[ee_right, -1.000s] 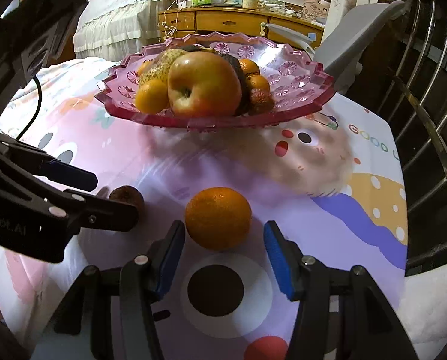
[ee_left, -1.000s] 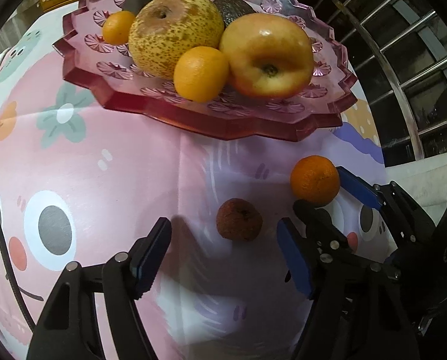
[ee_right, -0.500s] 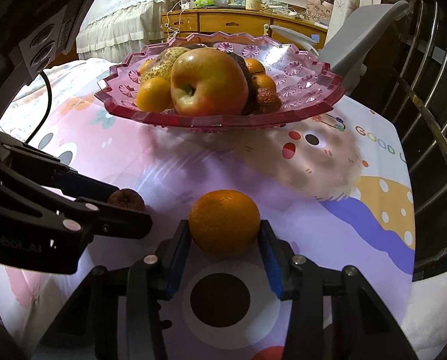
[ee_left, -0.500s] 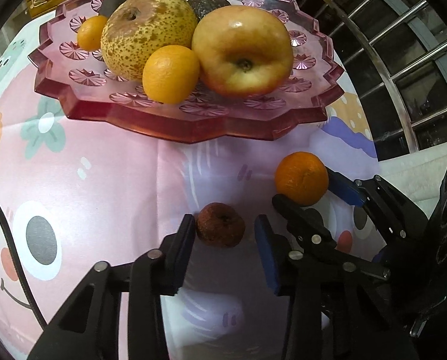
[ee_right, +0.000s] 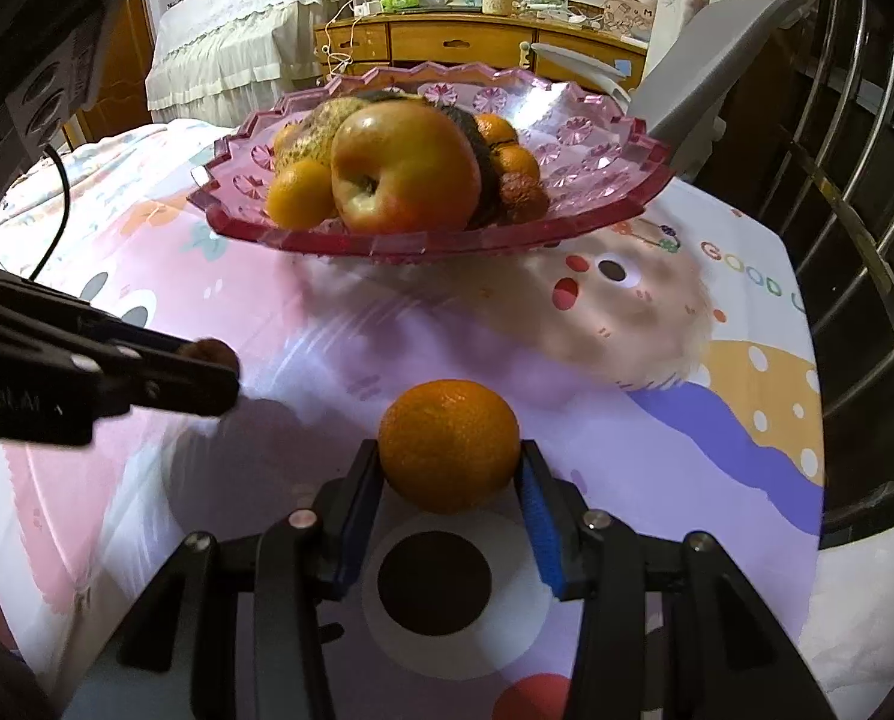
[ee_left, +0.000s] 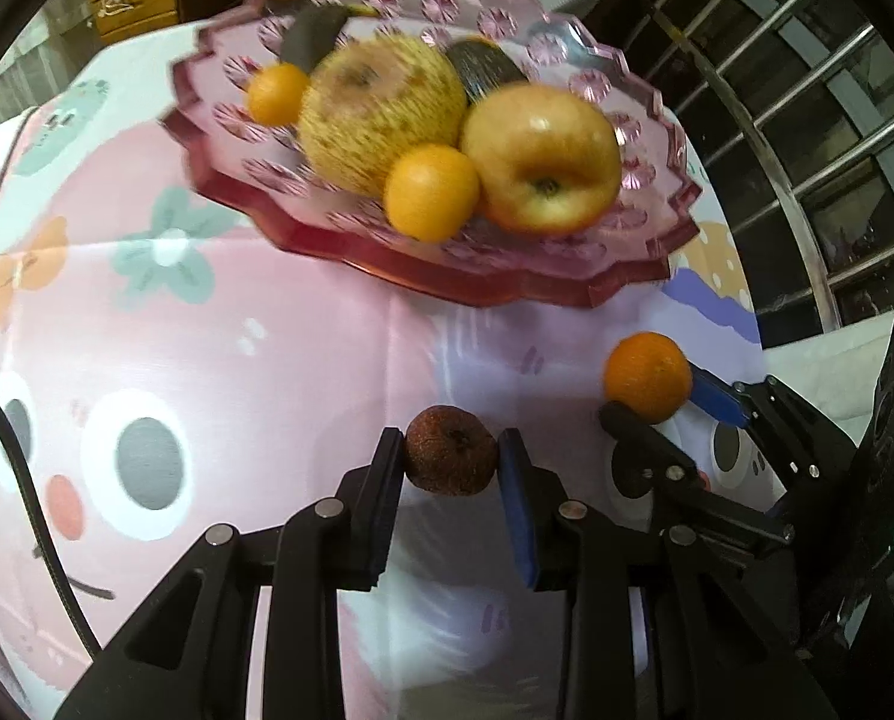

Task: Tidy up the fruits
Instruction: 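Grasp the brown fruit with the left tool while the right tool grasps the mandarin, then drop the brown fruit and mandarin into the bowl, opening both tools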

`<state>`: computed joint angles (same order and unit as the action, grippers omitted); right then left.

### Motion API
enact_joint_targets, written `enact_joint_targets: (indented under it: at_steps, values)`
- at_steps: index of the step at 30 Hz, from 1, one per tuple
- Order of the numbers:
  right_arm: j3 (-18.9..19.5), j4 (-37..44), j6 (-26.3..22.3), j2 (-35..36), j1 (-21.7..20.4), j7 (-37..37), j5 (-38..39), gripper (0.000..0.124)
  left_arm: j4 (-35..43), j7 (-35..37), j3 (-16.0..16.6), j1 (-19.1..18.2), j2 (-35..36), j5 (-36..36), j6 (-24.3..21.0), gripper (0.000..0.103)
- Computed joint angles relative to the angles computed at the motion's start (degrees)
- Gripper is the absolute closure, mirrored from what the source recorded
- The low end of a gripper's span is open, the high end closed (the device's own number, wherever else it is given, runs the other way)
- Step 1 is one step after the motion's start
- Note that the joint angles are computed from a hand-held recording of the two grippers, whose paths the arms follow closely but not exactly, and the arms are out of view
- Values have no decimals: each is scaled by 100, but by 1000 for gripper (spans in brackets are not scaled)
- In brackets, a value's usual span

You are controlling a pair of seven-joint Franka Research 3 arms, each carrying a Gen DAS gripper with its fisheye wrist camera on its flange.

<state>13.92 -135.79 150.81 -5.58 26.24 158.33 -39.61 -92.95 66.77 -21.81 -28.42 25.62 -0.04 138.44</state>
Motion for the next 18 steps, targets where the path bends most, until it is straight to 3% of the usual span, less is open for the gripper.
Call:
enact_joint_targets:
  at_steps: [8,18]
  values:
    - [9,-38,-337,-359,-33,-462,597,79,-353,-313,189,108,-505,209,54,73]
    - [126,84,-397,-769,-356,-867,994,79,-466,-823,451,163,-797,1006,722,73]
